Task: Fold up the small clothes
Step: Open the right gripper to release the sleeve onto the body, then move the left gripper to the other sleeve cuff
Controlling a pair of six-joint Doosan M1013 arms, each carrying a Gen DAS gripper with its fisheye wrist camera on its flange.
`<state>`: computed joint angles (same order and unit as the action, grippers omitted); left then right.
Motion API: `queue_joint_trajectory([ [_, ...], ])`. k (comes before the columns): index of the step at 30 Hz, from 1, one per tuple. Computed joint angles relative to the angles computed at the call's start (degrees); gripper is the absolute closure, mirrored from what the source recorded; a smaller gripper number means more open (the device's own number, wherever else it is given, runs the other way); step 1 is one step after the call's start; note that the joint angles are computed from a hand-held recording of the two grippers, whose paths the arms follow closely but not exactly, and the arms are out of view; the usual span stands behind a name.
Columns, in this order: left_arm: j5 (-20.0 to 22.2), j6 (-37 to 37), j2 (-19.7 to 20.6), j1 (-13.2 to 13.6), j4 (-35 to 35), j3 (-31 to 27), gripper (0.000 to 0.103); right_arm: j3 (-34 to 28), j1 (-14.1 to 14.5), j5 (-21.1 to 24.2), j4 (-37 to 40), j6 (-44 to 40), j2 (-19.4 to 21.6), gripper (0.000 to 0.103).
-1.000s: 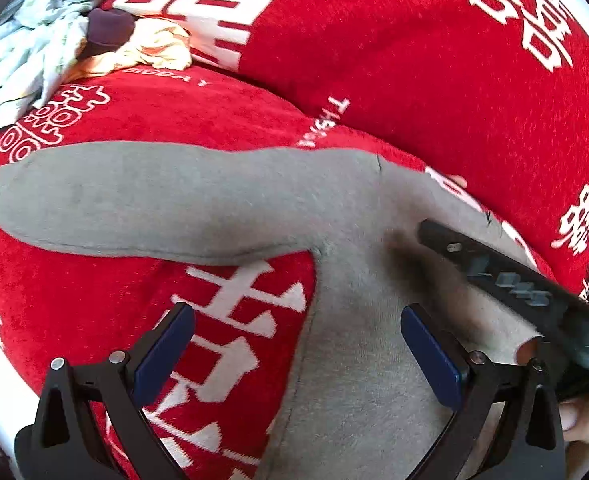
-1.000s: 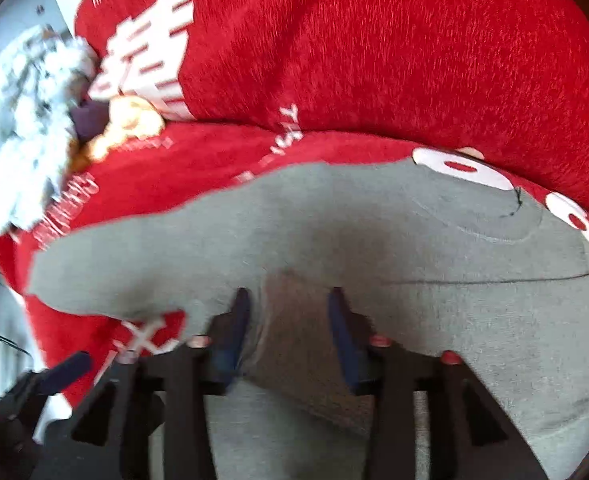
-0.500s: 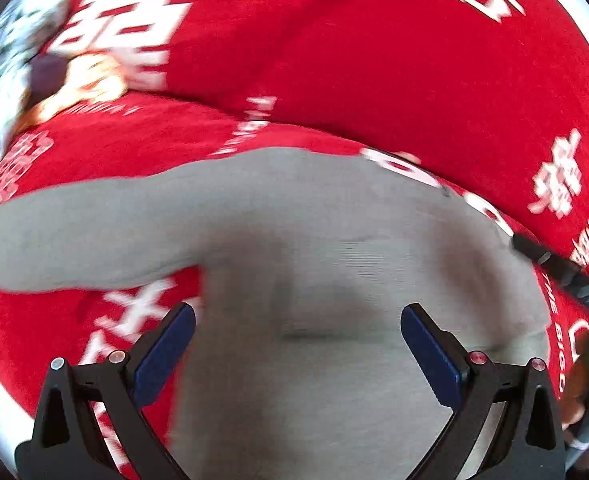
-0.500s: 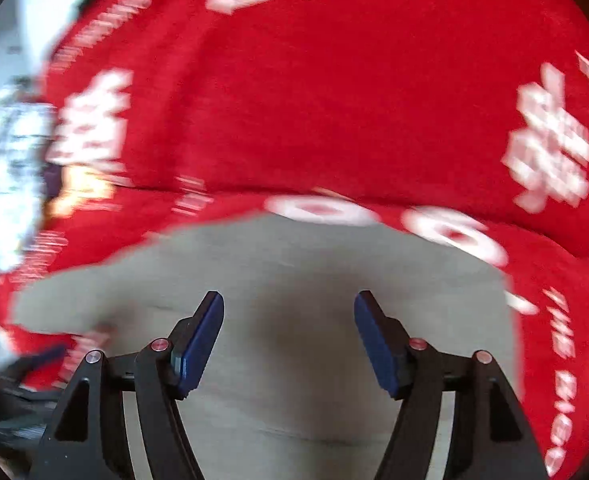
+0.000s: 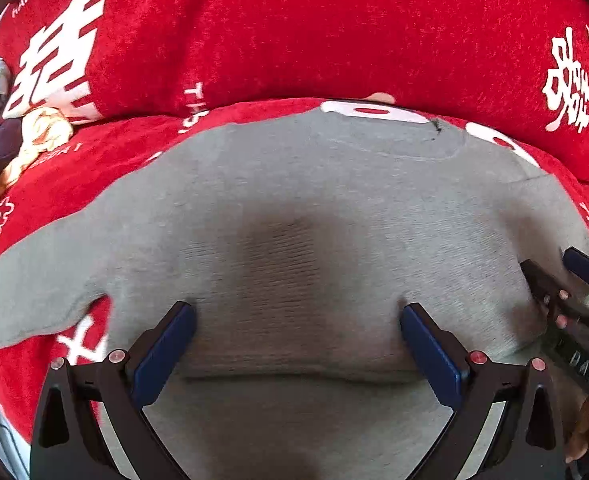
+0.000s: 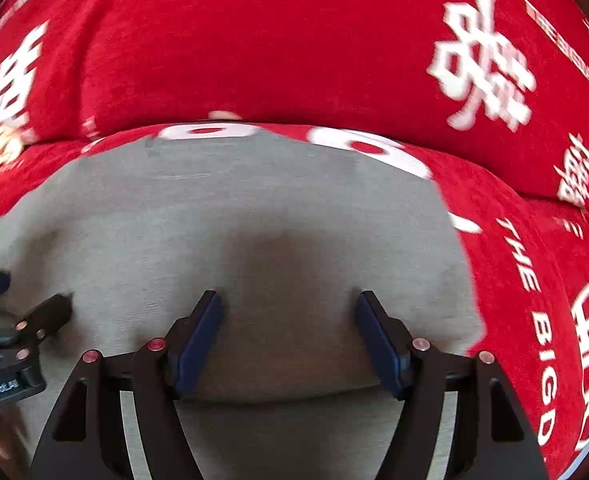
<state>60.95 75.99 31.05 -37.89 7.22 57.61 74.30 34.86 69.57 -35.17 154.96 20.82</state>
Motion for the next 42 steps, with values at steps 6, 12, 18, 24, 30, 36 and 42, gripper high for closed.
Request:
queue_joint_trajectory([
  [6,-0.3,-3.1,-1.7,1.0,1.5,2.0,0.0,-0.3,1.9,-2.6,-1.0,-1.2,0.2,0.03],
  [12,-4.3,-3.4,-3.9,1.3,1.9,5.1,0.0,-1.5,3.7,-1.3,0.0,-4.1,0.9,0.03],
  [18,-6.3,-2.0,-6.3,2.0,-2.1,8.2,0.0,-1.5,5.0,-1.5,1.7,-3.6,1.1,0.029],
  [24,-7.8,1.0,-8.6,1.5,0.1,14.0,0.0,4.7,7.1,-4.4,-0.7,-0.7,-2.6,0.024],
  [30,-10.9,2.9,-11.0,2.4,-2.3,17.7,0.0,10.7,9.0,-5.4,-2.0,1.6,-6.7,0.024],
  [36,-11.9,3.5,-12.9,3.2,-1.4,20.4,0.0,13.7,11.4,-0.8,-2.3,-1.2,-9.2,0.021],
  [42,-14.8,11.4,-16.7,2.3,-8.2,24.0,0.0,13.9,13.8,0.8,-5.3,-0.4,-10.0,0.021],
])
